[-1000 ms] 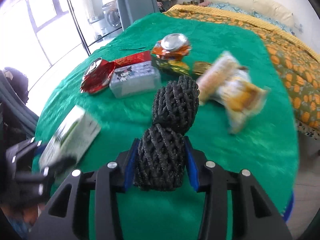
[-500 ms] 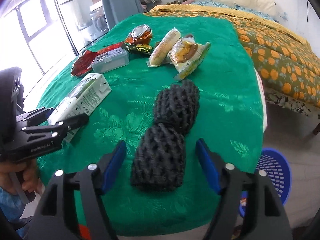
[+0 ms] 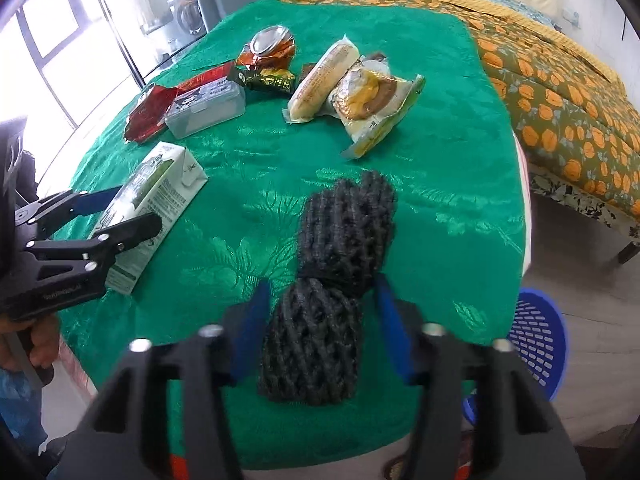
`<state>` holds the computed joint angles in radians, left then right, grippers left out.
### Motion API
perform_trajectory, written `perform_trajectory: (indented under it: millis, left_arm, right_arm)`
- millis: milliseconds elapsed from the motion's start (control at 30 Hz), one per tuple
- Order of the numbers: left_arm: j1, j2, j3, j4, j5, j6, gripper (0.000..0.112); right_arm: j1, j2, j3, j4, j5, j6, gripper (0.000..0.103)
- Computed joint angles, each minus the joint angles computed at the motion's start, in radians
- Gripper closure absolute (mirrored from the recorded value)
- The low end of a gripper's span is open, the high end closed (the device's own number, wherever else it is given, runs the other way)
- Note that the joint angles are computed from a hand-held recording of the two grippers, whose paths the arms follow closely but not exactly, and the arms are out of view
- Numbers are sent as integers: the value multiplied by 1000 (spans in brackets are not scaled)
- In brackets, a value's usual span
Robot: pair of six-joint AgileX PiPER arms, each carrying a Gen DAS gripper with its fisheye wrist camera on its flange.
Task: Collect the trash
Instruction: 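Carry carton and mesh sleeves to the blue wastebasket and open both tools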
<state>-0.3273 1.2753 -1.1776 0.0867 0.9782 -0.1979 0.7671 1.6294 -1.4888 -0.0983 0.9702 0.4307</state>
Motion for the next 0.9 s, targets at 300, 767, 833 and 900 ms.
perform_trajectory:
  millis: [300,767,833,900]
  left_arm:
    - [-95,-34,-5,-2,-34,-67,63]
    - [-495,313,-426,-11,-4,-226,63]
    - [-545,410,-525,-14,10,-234,63]
    - [-582,509,-626,-19,33,-236,63]
  right_arm:
    - [-60,-166,141,73,-125,-42,66]
    - [-646,-381,361,191,-91,-403,66]
    - [-719,-379,402,199,-113,-460,66]
    - [-823,-371,467,244,-156,-546,66]
